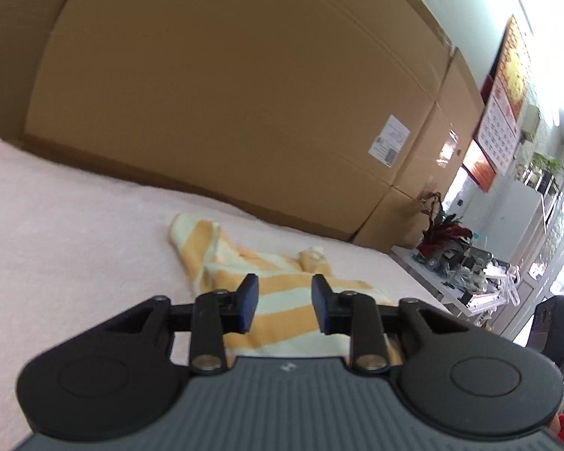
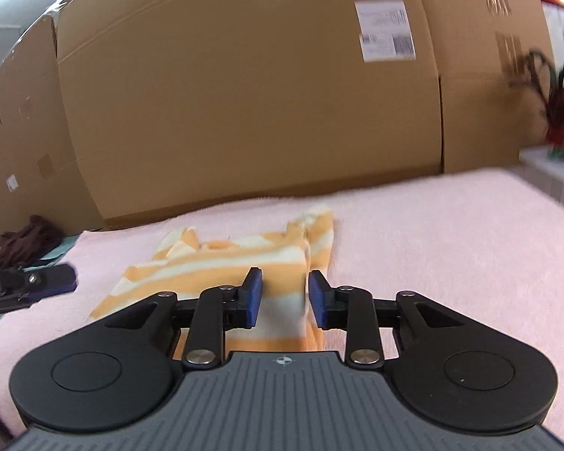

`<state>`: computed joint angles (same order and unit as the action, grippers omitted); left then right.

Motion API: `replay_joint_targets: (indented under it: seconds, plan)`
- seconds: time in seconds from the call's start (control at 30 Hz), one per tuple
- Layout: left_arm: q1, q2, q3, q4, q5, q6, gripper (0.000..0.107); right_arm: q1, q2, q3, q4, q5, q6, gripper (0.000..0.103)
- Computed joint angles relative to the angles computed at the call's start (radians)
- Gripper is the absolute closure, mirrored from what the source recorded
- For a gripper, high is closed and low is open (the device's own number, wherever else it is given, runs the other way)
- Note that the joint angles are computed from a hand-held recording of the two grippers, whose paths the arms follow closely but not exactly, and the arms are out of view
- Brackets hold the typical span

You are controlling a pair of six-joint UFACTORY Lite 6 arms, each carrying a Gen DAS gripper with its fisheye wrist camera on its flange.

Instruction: Fold clothes

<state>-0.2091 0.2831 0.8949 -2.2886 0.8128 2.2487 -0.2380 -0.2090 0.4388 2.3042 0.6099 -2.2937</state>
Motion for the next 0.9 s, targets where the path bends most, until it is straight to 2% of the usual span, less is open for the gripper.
replay_joint_targets:
  seconds: [0.03,0.07,0.2,0.27,0.43,0.47,0.53,0.57,0.63,0.7,0.77,0.83,0.9]
  plan:
    - [-0.032,0.045,0.050,-0.010,-0.049,0.003,0.058,-0.010,-0.004,0.005,-0.063,-0.016,0.058,0.078]
    - [-0.053,0.095,0.104,0.001,-0.097,-0.024,0.064,-0.012,-0.034,-0.004,-0.084,-0.038,0.075,0.078]
    - [-0.040,0.236,0.260,0.151,-0.091,-0.192,0.060,0.067,-0.109,-0.047,0.110,-0.123,-0.142,0.079]
    - [-0.030,0.255,0.288,0.195,-0.092,-0.228,0.055,0.083,-0.073,-0.027,0.061,-0.115,-0.104,0.079]
    - [0.009,0.238,0.206,0.124,0.001,-0.192,0.050,0.045,-0.059,-0.072,0.152,-0.022,-0.168,0.080]
    - [0.009,0.240,0.205,0.117,0.005,-0.193,0.049,0.030,-0.084,-0.088,0.165,-0.001,-0.162,0.081]
    - [0.002,0.244,0.217,0.120,-0.002,-0.193,0.045,0.018,-0.092,-0.077,0.161,0.046,-0.119,0.093]
    - [-0.006,0.238,0.214,0.112,-0.012,-0.177,0.044,0.029,-0.079,-0.054,0.136,0.064,-0.084,0.094]
    - [-0.015,0.228,0.206,0.100,-0.022,-0.151,0.043,0.091,-0.007,0.022,0.134,0.061,-0.059,0.095]
    - [-0.013,0.226,0.202,0.097,-0.019,-0.145,0.042,0.131,0.121,0.134,0.134,-0.008,-0.036,0.095]
    - [-0.005,0.229,0.202,0.103,-0.007,-0.152,0.042,0.145,0.241,0.234,0.108,-0.074,0.009,0.103]
    - [0.002,0.233,0.204,0.112,0.006,-0.162,0.042,0.122,0.255,0.215,0.099,-0.038,-0.016,0.103]
    - [0.009,0.247,0.220,0.143,0.023,-0.187,0.038,0.130,0.211,0.175,0.130,-0.056,-0.055,0.103]
